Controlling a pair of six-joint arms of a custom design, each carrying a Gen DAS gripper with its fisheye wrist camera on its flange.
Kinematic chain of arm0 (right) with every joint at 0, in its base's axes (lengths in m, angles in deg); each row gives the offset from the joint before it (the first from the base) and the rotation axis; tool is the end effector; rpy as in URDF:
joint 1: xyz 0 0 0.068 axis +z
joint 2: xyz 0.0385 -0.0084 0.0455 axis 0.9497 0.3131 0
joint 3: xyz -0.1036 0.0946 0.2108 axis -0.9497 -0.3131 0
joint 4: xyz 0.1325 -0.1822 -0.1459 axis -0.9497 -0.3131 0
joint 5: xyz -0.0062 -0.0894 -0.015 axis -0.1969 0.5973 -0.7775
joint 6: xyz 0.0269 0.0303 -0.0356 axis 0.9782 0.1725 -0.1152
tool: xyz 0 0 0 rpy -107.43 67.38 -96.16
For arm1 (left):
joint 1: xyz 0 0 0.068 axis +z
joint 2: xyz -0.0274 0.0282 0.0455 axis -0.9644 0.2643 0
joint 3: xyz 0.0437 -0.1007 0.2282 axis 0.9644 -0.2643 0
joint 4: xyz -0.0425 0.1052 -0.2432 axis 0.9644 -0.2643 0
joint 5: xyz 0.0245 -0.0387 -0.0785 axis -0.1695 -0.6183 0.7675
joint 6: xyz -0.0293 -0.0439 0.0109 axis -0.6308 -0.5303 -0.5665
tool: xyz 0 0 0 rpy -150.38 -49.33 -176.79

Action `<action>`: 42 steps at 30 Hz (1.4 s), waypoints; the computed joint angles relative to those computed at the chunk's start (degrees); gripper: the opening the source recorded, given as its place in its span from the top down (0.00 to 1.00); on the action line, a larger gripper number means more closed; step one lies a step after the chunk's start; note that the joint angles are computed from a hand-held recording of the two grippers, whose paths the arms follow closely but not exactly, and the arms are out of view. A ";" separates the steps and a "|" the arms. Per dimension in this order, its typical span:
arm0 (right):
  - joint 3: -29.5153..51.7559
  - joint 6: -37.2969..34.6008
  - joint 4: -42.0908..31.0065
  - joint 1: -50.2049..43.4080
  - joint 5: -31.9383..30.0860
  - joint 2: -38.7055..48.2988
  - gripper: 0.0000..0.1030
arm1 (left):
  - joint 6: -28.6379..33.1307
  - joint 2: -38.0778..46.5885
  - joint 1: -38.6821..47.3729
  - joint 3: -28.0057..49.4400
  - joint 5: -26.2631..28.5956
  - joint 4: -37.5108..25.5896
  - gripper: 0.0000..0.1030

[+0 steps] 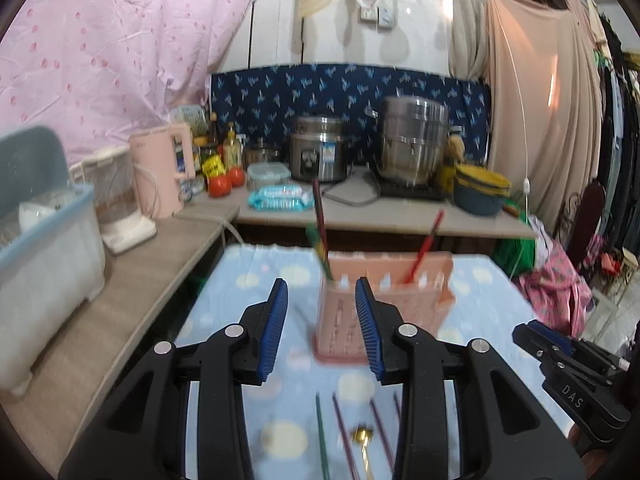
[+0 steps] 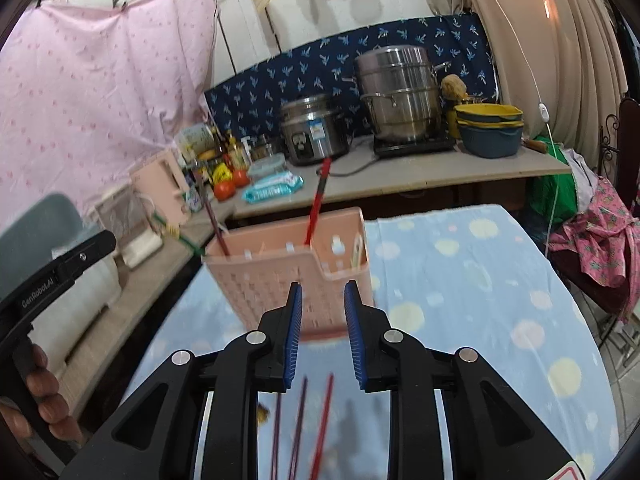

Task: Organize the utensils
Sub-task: 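Move the left tool to a green chopstick while the right tool moves to a red chopstick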

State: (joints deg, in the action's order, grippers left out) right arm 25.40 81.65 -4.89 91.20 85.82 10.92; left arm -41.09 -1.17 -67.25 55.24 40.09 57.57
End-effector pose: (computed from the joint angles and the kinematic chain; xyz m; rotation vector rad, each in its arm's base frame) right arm 0.2648 0.0893 0.2024 0.1054 2.0932 0.3188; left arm 0.2785 0.0288 0.2326 0.0608 2.0165 -0.0969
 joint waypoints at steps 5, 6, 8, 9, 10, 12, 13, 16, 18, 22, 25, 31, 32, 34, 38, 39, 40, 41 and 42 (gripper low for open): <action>-8.14 0.25 -3.22 6.33 8.45 -7.93 0.78 | 2.05 -4.50 2.98 -7.67 2.00 -1.75 0.67; -9.79 0.87 -4.23 7.77 9.76 -9.62 0.78 | 2.28 -5.40 3.77 -9.33 2.46 -2.24 0.67; -12.04 1.97 -5.88 10.09 11.75 -11.71 0.78 | 2.53 -6.66 4.66 -11.82 3.23 -2.92 0.67; -12.94 2.48 -6.38 10.94 12.39 -12.38 0.78 | 2.79 -7.50 5.10 -13.42 3.41 -3.25 0.67; -14.25 3.57 -7.11 12.10 12.90 -13.32 0.78 | 2.99 -8.06 5.25 -14.45 3.35 -3.51 0.67; -16.00 5.55 -7.81 13.75 13.17 -14.03 0.78 | 3.64 -9.25 6.00 -17.47 3.48 -3.90 0.67; -17.05 6.86 -8.15 14.79 13.34 -14.28 0.78 | 3.79 -9.48 6.20 -18.31 3.64 -4.10 0.67; -19.20 9.67 -8.19 17.14 13.62 -14.06 0.78 | 4.55 -10.15 7.31 -21.33 4.04 -4.58 0.67; -20.44 11.61 -8.12 18.96 13.99 -13.64 0.78 | 5.05 -10.23 8.47 -23.24 4.81 -4.51 0.67; -22.05 14.87 -7.70 22.80 15.40 -12.33 0.78 | 6.00 -11.61 8.32 -26.54 3.64 -4.03 0.67; -22.43 16.89 -7.11 25.72 16.90 -10.16 0.78 | 6.26 -11.78 8.02 -28.15 3.18 -3.87 0.67; -22.47 19.03 -3.87 27.99 16.11 -4.87 0.78 | 6.43 -10.18 7.74 -31.19 3.07 -2.06 0.67; -22.49 19.30 -3.31 28.35 15.99 -4.09 0.78 | 6.56 -9.90 7.70 -31.64 3.03 -1.69 0.67; -22.40 19.53 -2.25 28.57 15.54 -2.61 0.78 | 6.63 -9.35 7.69 -32.30 3.01 -0.96 0.67; -22.13 19.64 -0.58 28.70 14.62 -0.16 0.78 | 6.71 -8.05 7.93 -32.60 3.64 -0.44 0.67; -22.02 19.76 -0.16 28.98 14.59 0.60 0.78 | 6.70 -7.87 7.82 -32.73 3.55 -0.30 0.67; -21.95 19.82 0.15 29.16 14.53 1.19 0.78 | 6.67 -7.81 7.70 -32.82 3.50 -0.26 0.67; -21.86 19.87 0.41 29.23 14.36 1.70 0.78 | 6.71 -7.63 7.64 -32.97 3.52 -0.07 0.67; -21.85 20.04 0.87 29.34 14.17 2.37 0.78 | 6.76 -7.53 7.61 -33.08 3.48 0.05 0.67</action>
